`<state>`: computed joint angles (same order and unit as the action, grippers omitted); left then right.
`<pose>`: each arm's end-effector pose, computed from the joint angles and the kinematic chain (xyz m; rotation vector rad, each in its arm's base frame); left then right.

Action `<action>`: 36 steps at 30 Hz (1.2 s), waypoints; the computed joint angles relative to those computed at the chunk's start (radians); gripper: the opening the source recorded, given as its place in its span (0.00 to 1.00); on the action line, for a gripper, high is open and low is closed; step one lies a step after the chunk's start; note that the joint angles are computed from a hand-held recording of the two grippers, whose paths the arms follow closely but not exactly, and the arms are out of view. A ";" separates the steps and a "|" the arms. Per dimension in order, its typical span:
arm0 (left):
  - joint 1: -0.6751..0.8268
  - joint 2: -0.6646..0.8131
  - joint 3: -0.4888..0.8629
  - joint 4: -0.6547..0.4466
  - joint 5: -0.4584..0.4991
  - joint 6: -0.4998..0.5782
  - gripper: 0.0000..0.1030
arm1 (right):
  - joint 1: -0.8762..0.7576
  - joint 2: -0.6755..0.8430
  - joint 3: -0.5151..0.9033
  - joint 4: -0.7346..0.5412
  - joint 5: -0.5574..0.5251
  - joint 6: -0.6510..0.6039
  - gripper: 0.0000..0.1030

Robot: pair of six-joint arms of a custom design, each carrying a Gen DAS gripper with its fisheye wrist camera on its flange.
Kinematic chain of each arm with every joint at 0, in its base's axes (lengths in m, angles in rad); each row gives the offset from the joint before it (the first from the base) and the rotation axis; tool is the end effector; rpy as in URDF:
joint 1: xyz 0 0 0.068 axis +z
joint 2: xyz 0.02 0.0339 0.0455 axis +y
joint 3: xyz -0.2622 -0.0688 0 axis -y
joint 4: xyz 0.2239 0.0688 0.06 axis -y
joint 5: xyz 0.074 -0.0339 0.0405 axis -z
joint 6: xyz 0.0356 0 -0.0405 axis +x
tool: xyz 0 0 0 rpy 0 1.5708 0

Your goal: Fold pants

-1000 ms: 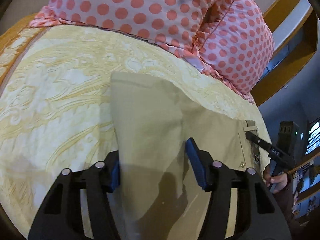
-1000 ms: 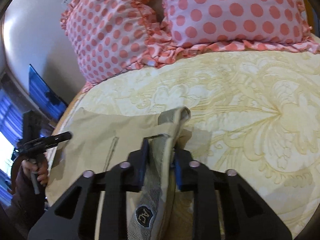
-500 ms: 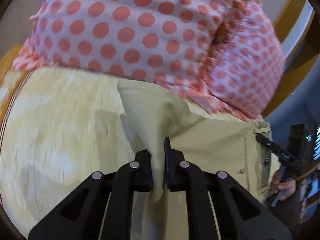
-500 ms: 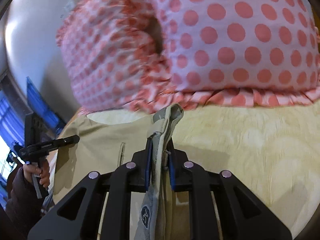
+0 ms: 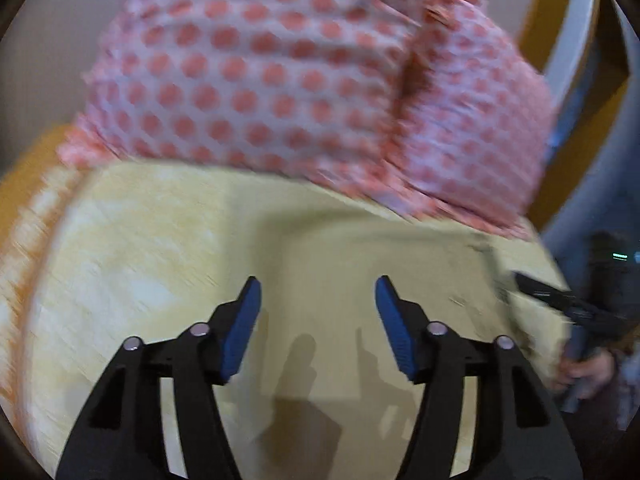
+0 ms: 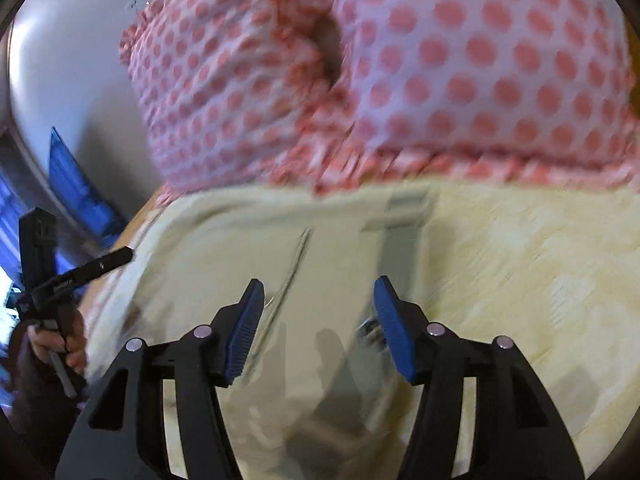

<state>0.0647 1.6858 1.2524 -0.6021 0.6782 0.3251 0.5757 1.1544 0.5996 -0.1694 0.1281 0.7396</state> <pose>0.3311 -0.0009 0.2469 0.5431 2.3554 -0.7048 0.1851 0.1147 0.2139 0.2595 2.3320 0.5269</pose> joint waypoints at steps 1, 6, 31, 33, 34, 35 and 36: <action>-0.012 0.020 0.010 -0.046 0.007 0.016 0.61 | 0.000 0.034 0.006 0.004 -0.019 0.022 0.59; -0.063 0.070 -0.044 0.029 -0.086 -0.023 0.55 | 0.042 0.072 0.037 -0.076 0.046 0.160 0.61; 0.304 -0.971 -0.954 0.200 -0.150 0.201 0.98 | 0.955 0.760 0.597 -0.864 0.767 1.126 0.99; 0.310 -0.981 -0.964 0.210 -0.142 0.198 0.98 | 0.961 0.783 0.616 -0.895 0.777 1.166 0.99; 0.313 -0.987 -0.968 0.213 -0.137 0.197 0.98 | 0.960 0.789 0.622 -0.904 0.779 1.177 0.99; 0.314 -0.988 -0.971 0.216 -0.134 0.198 0.98 | 0.961 0.797 0.631 -0.916 0.780 1.191 0.99; 0.312 -0.985 -0.970 0.221 -0.135 0.197 0.98 | 0.962 0.808 0.643 -0.933 0.781 1.210 0.99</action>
